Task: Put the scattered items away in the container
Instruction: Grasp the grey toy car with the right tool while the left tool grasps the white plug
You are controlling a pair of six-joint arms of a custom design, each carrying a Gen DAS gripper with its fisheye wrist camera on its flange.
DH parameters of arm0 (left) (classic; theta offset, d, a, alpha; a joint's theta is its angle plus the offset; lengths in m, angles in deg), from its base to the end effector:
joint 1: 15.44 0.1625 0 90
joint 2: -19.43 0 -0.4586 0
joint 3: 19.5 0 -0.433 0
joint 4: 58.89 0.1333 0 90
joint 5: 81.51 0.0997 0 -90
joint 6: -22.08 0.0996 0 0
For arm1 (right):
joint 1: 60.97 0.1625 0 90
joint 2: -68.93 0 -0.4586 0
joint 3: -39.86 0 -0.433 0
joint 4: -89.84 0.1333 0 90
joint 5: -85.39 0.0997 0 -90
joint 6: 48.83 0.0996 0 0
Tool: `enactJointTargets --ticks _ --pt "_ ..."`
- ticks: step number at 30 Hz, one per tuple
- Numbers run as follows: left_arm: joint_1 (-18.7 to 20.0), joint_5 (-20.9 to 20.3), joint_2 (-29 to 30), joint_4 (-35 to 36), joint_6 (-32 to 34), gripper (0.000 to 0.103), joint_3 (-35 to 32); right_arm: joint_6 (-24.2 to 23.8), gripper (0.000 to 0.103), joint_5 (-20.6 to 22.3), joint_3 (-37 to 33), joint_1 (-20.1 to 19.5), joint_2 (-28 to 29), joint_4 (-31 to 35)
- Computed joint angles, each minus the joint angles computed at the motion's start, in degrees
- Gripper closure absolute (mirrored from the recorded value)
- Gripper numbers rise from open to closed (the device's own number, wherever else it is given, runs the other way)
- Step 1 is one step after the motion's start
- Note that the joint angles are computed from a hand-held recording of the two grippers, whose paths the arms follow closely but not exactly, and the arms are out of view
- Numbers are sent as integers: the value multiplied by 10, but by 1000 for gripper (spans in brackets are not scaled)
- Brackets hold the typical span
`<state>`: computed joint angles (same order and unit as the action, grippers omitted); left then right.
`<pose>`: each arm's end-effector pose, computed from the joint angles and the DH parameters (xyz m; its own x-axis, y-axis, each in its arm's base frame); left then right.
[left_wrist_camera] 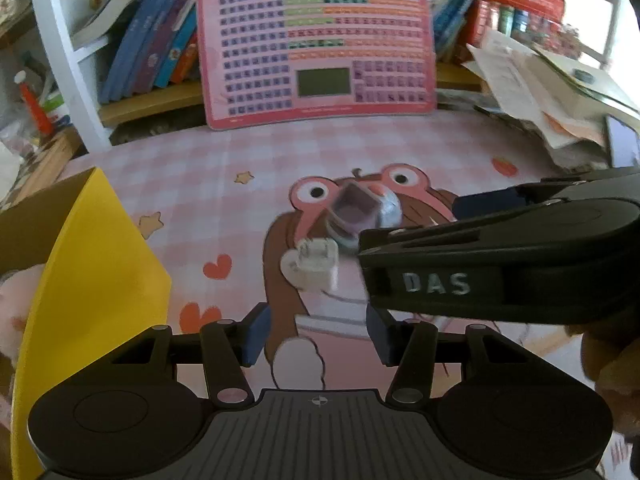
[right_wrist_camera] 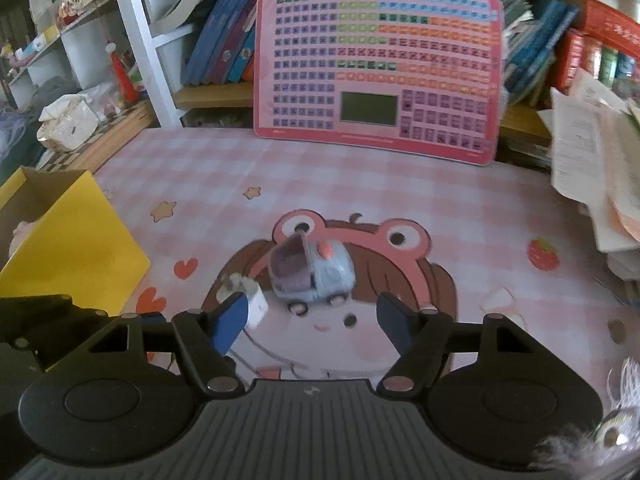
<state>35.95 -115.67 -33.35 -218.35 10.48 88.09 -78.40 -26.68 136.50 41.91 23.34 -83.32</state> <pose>-0.2293 -0.6328 0.1449 -0.6791 0.0310 -0.7334 0.4769 0.7781 -0.4087 0.2554 -0.6870 0.1282 -0.7313 -0.4178 0.5391 -0.6320 0.7123 -0.3053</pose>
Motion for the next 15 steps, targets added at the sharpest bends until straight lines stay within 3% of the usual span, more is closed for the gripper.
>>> enactJointTargets --ticks 8,11,15 --pt "15 13 35 -34 37 52 -35 1 33 2 -64 -8 42 38" --pt "23 13 46 -34 43 61 -48 -14 33 0 -76 -9 52 52" --pt "29 11 54 -27 46 64 -62 -21 33 1 -85 -10 59 57"
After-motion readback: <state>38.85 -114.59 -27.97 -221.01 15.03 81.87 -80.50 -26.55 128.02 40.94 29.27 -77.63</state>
